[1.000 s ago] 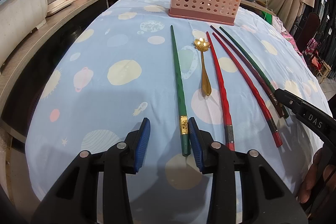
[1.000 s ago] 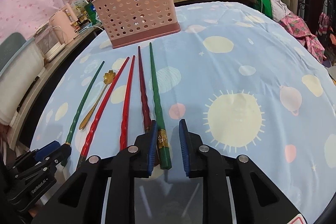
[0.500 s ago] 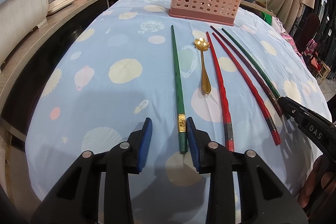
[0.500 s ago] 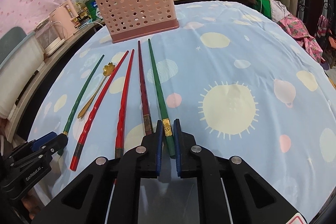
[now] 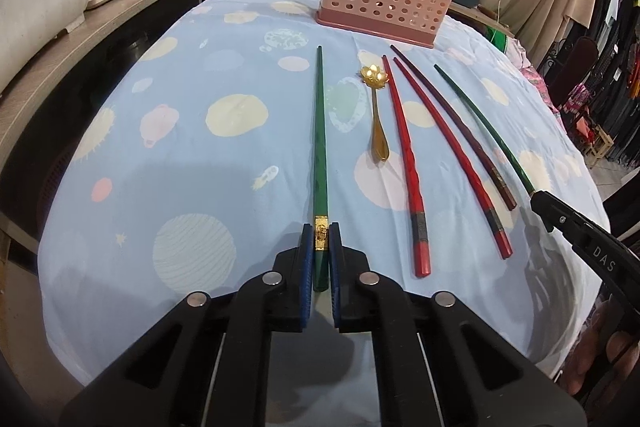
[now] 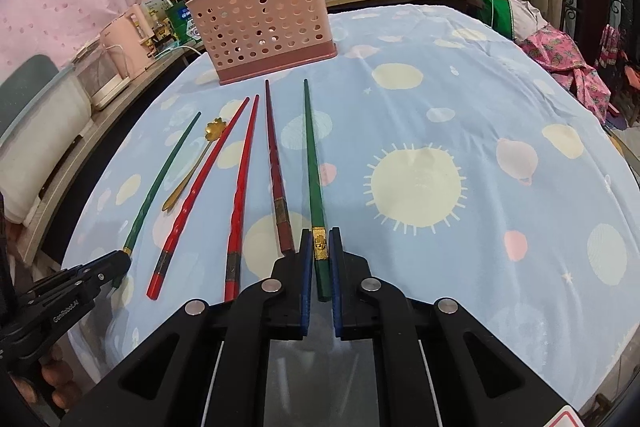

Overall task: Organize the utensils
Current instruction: 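Grasp a green chopstick with the left tool while the right tool grasps another green chopstick, then carry both green chopsticks above the pink basket, lower them in and open both tools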

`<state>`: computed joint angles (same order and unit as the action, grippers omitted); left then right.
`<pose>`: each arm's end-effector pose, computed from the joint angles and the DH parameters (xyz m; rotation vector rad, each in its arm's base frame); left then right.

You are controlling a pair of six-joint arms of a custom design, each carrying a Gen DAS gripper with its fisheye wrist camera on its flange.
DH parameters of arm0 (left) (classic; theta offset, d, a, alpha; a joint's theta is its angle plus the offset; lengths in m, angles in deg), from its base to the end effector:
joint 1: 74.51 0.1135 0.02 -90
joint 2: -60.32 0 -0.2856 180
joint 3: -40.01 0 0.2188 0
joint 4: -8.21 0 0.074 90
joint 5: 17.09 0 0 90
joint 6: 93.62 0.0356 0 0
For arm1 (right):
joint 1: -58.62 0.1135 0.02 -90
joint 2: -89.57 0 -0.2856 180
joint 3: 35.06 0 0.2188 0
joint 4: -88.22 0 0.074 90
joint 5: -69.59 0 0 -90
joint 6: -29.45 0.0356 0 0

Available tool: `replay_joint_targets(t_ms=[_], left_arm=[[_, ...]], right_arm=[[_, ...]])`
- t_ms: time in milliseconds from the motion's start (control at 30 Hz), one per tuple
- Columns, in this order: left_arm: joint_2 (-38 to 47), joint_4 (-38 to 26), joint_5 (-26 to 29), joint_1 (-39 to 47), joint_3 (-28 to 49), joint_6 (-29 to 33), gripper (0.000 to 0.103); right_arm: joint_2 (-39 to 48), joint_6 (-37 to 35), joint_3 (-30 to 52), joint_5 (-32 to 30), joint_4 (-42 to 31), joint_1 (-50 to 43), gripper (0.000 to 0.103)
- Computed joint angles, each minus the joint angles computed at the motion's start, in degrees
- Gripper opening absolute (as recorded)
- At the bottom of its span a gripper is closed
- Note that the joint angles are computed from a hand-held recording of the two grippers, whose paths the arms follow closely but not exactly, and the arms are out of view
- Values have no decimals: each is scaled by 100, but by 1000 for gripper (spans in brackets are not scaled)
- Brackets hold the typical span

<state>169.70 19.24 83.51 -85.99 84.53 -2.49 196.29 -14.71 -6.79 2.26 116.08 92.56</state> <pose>0.2653 -0.0606 0.0969 0.3516 2.4891 -0.3062 0.1850 0.1080 0.0901 0.4142 2.3353 0.1795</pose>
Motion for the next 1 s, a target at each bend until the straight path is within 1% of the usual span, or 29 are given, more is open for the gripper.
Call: replay_joint_targets(t_ms=[133, 267, 433, 533, 633, 733, 833, 1000], left_arm=[[-244, -197, 163, 130, -65, -11, 7], [-622, -363, 285, 254, -167, -5, 7], [-1244, -768, 435, 425, -129, -31, 7], [-1635, -1093, 501, 489, 41, -69, 7], [-1960, -1527, 533, 515, 390, -102, 7], [-2143, -1968, 510, 486, 875, -193, 7], [-2168, -2396, 476, 422, 1505, -304, 7], [-2024, -2883, 315, 203, 2542, -377, 7]], right_arm=[[-341, 60, -111, 89, -149, 80, 7], [-906, 171, -172, 280, -528, 243, 7], [-1890, 215, -130, 547, -1267, 373, 7], [-2587, 116, 67, 688, -1923, 376, 7], [-3218, -110, 403, 795, -2642, 296, 7], [-3651, -358, 708, 780, -3116, 109, 7], [-3880, -666, 1078, 658, -3480, -194, 7], [-4023, -1080, 1658, 352, -3865, -753, 7]])
